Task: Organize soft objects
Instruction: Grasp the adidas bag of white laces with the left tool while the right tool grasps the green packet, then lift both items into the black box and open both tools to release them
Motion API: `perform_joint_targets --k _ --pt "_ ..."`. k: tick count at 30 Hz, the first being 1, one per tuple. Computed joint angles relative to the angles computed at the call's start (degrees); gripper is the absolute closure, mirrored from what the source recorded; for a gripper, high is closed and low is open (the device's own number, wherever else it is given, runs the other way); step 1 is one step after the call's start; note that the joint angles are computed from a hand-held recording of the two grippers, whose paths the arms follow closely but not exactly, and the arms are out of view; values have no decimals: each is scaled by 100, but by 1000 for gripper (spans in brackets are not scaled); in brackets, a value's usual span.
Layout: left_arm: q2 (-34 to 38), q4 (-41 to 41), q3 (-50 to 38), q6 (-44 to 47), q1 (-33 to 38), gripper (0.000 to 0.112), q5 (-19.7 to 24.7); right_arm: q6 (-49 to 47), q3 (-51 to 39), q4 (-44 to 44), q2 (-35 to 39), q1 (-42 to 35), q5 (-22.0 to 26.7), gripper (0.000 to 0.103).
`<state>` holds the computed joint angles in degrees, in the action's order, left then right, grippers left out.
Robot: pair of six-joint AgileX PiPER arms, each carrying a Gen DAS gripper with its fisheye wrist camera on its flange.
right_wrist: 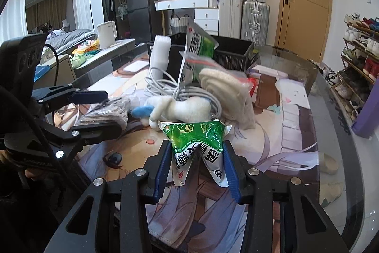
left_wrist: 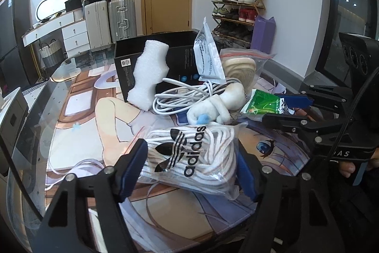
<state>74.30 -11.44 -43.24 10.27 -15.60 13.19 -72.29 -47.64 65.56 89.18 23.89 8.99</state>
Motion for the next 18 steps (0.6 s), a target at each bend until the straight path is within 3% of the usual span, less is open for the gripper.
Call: perform_joint_targets --k 5,6,13,18 --pt "-80 -384 63 405 24 48 -36 -357 109 332 -238 -71 70 60" --pt "-108 -598 72 625 44 68 -33 -369 113 342 -265 -72 77 60" --pt "-226 -1138 81 1239 125 72 61 -595 140 545 -425 -89 105 60" --pt "-317 -1539 108 1666 132 85 45 -659 150 616 -464 -93 110 60"
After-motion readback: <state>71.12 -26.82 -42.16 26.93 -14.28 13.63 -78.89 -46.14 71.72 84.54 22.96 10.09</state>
